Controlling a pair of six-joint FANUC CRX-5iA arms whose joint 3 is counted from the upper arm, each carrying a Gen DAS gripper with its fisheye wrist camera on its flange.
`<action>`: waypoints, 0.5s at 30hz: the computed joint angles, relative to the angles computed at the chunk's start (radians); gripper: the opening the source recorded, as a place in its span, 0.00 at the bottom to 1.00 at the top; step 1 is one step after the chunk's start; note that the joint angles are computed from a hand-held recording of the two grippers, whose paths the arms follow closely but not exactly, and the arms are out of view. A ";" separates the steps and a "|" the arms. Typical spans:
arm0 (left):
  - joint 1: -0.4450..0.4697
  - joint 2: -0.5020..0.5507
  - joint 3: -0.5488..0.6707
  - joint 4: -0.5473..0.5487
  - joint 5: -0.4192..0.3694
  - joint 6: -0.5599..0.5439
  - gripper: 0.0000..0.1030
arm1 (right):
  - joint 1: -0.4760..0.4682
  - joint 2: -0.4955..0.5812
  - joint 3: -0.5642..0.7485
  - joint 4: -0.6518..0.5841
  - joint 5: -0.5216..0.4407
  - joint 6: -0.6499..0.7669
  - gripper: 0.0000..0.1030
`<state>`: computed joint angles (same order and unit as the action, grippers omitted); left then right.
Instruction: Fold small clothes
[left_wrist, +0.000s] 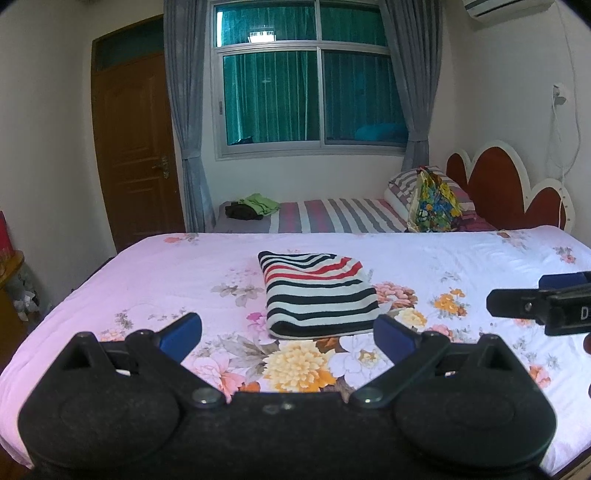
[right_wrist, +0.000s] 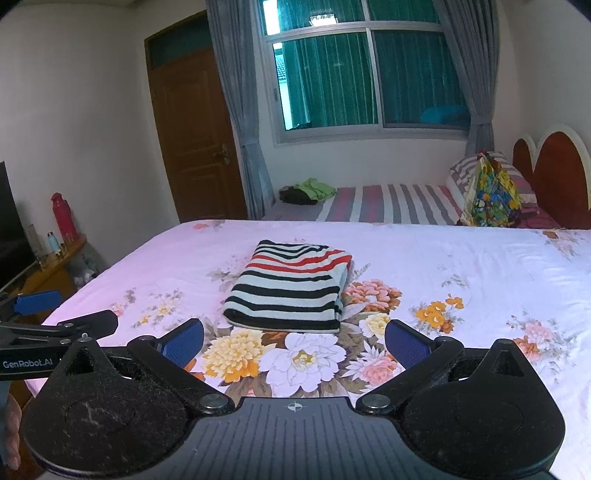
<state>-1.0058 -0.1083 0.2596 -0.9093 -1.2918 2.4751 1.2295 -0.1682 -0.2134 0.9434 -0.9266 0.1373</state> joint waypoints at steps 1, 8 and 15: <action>-0.002 0.000 -0.001 -0.003 0.002 0.000 0.97 | -0.001 0.000 -0.001 0.002 0.002 -0.001 1.00; -0.005 -0.001 -0.001 -0.004 -0.002 -0.001 0.97 | -0.004 0.001 -0.002 -0.002 0.008 0.006 1.00; -0.002 -0.001 -0.004 0.000 0.000 -0.002 0.97 | -0.004 -0.004 -0.009 -0.006 0.005 0.009 1.00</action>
